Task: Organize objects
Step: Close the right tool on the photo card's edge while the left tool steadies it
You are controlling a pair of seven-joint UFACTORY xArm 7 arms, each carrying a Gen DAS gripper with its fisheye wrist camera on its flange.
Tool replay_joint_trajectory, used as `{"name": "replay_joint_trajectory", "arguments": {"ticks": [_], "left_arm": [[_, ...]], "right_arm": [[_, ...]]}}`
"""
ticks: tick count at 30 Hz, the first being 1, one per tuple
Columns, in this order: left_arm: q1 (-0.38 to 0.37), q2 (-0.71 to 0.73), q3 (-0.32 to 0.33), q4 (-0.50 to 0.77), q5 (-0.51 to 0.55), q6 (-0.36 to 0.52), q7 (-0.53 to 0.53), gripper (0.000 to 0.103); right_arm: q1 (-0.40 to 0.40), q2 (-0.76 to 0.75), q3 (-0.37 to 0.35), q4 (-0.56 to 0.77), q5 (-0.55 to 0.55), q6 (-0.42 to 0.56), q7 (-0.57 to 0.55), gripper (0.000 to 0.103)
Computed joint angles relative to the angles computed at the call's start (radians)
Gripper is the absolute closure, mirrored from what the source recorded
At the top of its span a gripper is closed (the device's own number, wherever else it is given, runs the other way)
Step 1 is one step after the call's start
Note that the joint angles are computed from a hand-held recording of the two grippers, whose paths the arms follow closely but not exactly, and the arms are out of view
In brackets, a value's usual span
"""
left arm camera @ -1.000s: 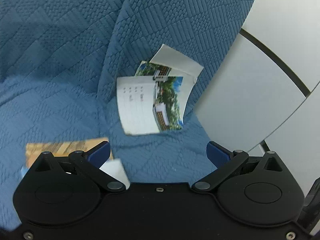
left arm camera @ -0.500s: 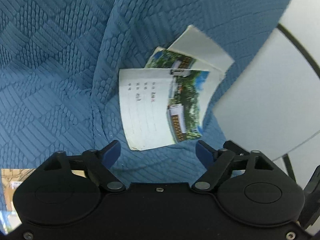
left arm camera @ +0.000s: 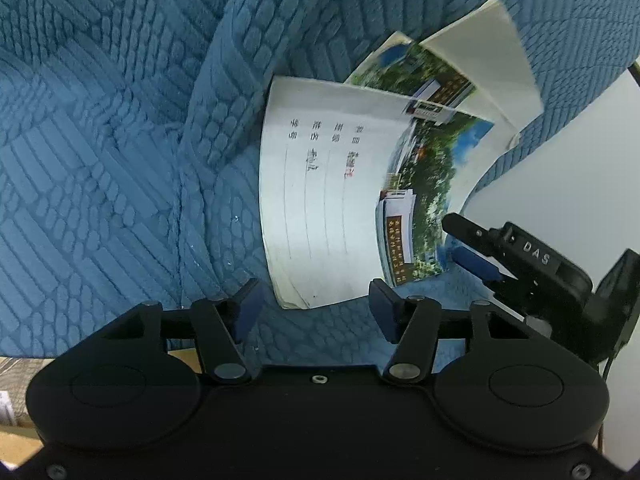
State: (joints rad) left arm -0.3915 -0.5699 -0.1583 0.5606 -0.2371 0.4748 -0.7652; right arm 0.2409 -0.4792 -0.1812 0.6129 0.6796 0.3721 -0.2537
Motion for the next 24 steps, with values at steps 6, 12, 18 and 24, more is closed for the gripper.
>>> {"name": "replay_joint_trajectory", "arguments": {"ticks": [6, 12, 18, 24], "left_arm": [[-0.025, 0.037, 0.033, -0.018, -0.041, -0.020, 0.034, 0.058], [-0.034, 0.053, 0.035, -0.025, -0.069, -0.069, 0.051, 0.060], [-0.042, 0.064, 0.043, -0.021, -0.086, -0.083, 0.062, 0.061], [-0.064, 0.044, 0.084, -0.042, -0.149, -0.091, 0.097, 0.063]], "right_arm": [[0.005, 0.047, -0.033, 0.032, 0.056, 0.056, -0.051, 0.041], [-0.015, 0.063, -0.055, 0.054, 0.173, 0.131, -0.125, 0.041], [-0.087, 0.052, -0.041, 0.071, 0.213, 0.285, -0.139, 0.041], [-0.117, 0.025, -0.088, 0.054, 0.409, 0.399, -0.179, 0.053]]}}
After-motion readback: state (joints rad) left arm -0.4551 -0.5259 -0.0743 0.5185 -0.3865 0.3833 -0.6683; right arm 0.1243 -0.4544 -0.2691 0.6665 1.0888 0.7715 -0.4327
